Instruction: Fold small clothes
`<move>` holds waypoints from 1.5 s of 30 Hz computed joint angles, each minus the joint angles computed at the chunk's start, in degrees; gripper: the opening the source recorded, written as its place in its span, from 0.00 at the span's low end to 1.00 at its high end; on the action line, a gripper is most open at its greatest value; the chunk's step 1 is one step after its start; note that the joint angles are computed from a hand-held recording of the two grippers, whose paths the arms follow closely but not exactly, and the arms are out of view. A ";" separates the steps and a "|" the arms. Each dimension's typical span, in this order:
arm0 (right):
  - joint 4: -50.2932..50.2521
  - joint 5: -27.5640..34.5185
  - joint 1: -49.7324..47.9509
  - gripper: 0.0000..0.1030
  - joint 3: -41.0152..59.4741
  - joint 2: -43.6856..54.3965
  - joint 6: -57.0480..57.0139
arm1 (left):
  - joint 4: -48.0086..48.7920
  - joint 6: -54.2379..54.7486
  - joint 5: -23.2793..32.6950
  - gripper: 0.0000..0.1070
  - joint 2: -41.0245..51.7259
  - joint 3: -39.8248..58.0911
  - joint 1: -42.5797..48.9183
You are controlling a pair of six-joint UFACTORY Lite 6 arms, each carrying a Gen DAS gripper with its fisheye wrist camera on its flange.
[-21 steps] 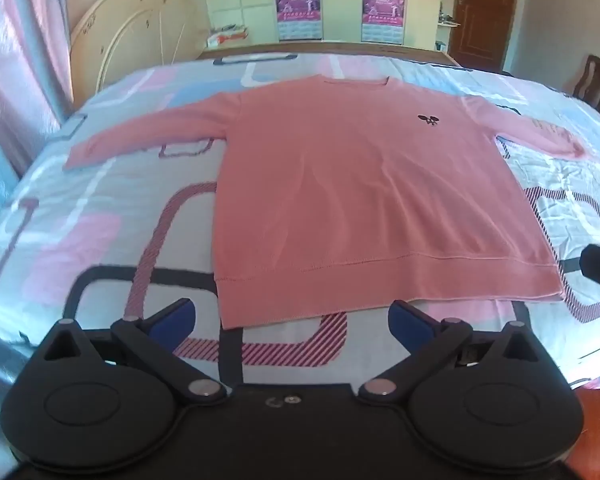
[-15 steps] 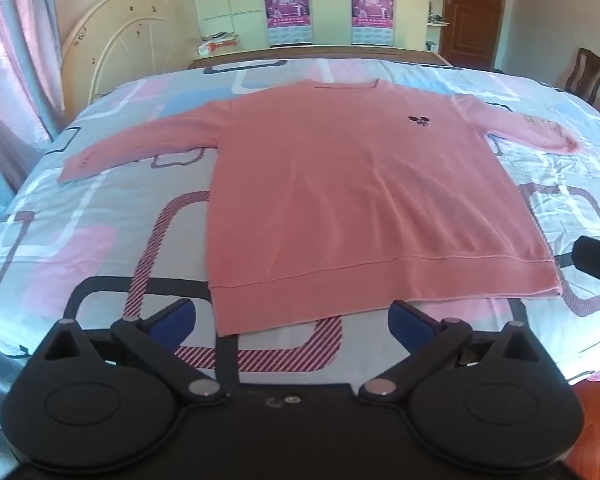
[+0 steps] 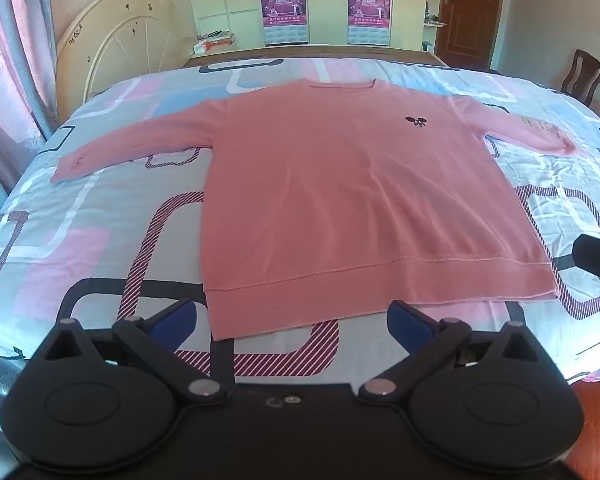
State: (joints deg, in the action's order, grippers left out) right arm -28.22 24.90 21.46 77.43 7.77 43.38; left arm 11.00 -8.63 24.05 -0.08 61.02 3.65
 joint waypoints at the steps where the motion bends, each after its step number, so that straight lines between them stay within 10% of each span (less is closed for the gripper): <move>1: -0.24 0.04 0.11 1.00 -0.02 0.02 0.31 | -1.05 1.12 -0.12 0.95 0.11 0.07 0.25; 45: 5.91 -0.40 -5.05 1.00 10.04 9.42 -7.95 | -1.58 2.62 1.41 0.95 13.11 12.57 -1.38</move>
